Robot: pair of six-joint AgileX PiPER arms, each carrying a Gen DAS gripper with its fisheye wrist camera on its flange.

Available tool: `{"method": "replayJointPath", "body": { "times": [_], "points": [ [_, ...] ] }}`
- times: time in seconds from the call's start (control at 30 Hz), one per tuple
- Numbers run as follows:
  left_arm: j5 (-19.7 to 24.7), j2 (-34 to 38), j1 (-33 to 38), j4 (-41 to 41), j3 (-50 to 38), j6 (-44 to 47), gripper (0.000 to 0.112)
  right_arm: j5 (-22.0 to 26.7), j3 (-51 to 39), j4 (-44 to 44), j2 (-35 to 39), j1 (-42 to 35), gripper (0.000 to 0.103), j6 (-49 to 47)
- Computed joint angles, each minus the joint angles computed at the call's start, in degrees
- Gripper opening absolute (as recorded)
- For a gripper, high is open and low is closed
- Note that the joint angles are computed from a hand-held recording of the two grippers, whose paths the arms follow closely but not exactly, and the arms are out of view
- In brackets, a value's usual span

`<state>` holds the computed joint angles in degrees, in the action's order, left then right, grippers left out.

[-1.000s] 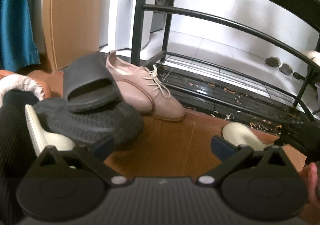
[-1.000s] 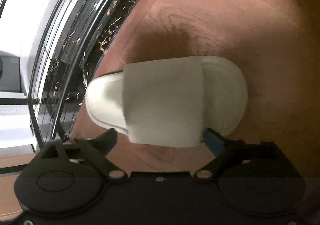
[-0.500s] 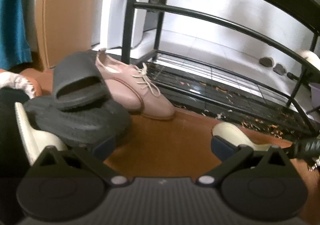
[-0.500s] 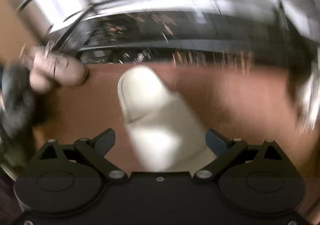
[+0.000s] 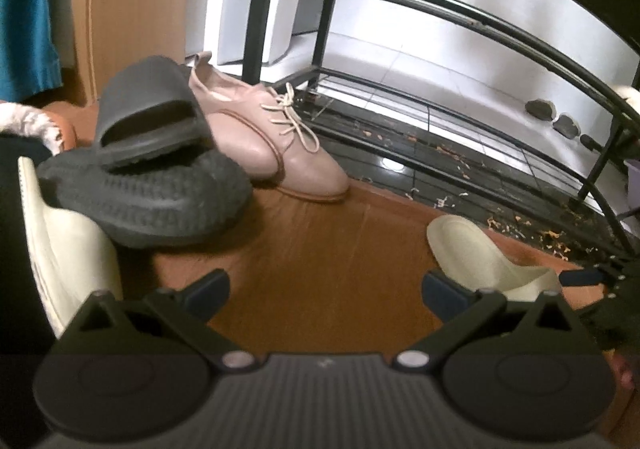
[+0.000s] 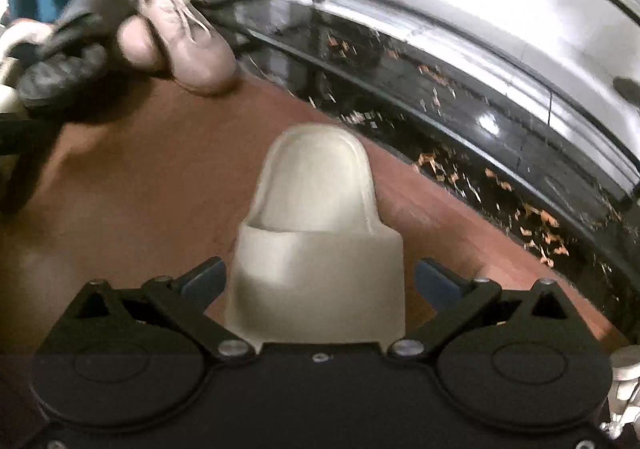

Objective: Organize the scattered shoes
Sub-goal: 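Lower the cream slide to the floor with the right tool and open it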

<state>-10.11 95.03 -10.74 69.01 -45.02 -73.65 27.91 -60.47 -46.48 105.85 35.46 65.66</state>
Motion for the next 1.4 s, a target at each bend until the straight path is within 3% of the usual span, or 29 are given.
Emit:
{"method": "replayJointPath", "body": {
  "times": [0.37, 0.47, 0.57, 0.7, 0.87, 1.13, 1.4],
  "points": [
    [0.5, 1.0, -0.2, 5.4, -1.1, -5.7, 0.102, 0.9, -1.5, -4.0, 3.0, 0.8, 0.103, 7.0],
    [0.3, 0.8, -0.3, 3.7, -0.8, -3.8, 0.102, 6.0, -3.5, -6.5, 4.4, 2.8, 0.101, 14.2],
    [0.1, 0.5, -0.1, 2.3, -0.7, -2.6, 0.102, 14.3, -6.1, -7.7, 5.8, 5.6, 0.101, 27.6],
    [0.1, 0.4, 0.4, 1.7, -0.9, -3.0, 0.102, 28.3, -13.5, -1.1, 9.2, 9.6, 0.101, 42.3],
    [0.0, -0.2, 1.3, 2.9, -1.0, -5.0, 0.102, 35.1, -22.3, 2.8, 14.2, 13.4, 0.101, 48.1],
    [0.2, 0.1, 2.8, 8.1, -1.8, -11.9, 0.102, 36.6, -30.6, 3.6, 20.8, 16.3, 0.101, 40.6],
    [0.6, 0.3, 2.4, 5.8, -1.7, -9.1, 0.102, 32.9, -26.9, 1.3, 19.9, 16.2, 0.103, 41.3]
  ]
}}
